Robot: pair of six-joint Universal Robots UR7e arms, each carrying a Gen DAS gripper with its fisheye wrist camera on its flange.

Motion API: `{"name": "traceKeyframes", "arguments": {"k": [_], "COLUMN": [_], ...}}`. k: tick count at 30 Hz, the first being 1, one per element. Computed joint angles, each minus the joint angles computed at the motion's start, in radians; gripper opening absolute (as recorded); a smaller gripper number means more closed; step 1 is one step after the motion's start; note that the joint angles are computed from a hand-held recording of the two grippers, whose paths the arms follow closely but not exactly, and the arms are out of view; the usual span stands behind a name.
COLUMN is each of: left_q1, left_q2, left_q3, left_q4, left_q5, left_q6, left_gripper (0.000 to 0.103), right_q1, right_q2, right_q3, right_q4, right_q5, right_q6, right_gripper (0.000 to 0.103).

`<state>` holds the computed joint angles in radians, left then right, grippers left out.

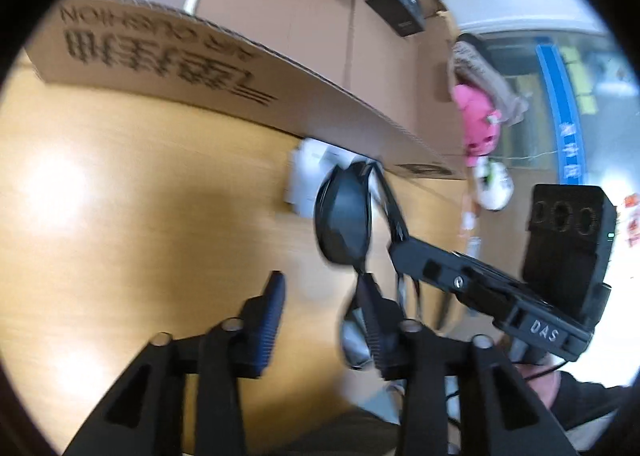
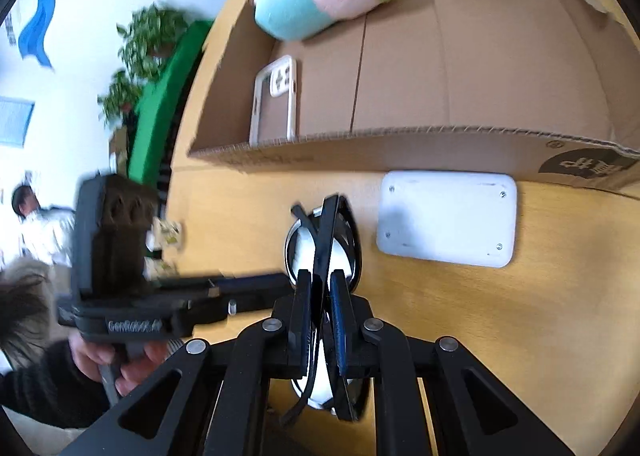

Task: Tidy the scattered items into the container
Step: 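Lift the sunglasses with the right gripper over the box wall, then lower the sunglasses into the box beside the charger and open the right gripper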

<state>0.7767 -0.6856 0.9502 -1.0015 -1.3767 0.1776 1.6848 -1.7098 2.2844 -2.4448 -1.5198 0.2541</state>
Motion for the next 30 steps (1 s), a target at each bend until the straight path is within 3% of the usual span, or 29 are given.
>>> {"name": "traceKeyframes", "arguments": {"k": [7, 9, 10, 17, 30], "left_q1": [-0.016, -0.03, -0.041, -0.087, -0.153], "left_q2": [0.027, 0.038, 0.043, 0.075, 0.161], "left_q3": [-0.04, -0.05, -0.056, -0.069, -0.101], "left_q4": [-0.02, -0.02, -0.017, -0.103, -0.152], "left_q5": [-0.213, -0.25, -0.266, -0.313, -0.357], "left_q6": [-0.018, 0.012, 0.029, 0.044, 0.118], "left_gripper": [0.037, 0.032, 0.025, 0.008, 0.001], "right_q1": [0.016, 0.015, 0.016, 0.016, -0.046], "right_q2": [-0.044, -0.062, -0.074, -0.114, -0.127], "right_q3": [-0.047, -0.063, -0.071, -0.121, -0.177], "right_q4": [-0.027, -0.029, -0.024, -0.028, -0.051], "right_q5": [-0.002, -0.004, -0.008, -0.014, -0.035], "right_q6": [0.036, 0.036, 0.035, 0.033, 0.016], "right_gripper": [0.01, 0.01, 0.01, 0.01, 0.01]}}
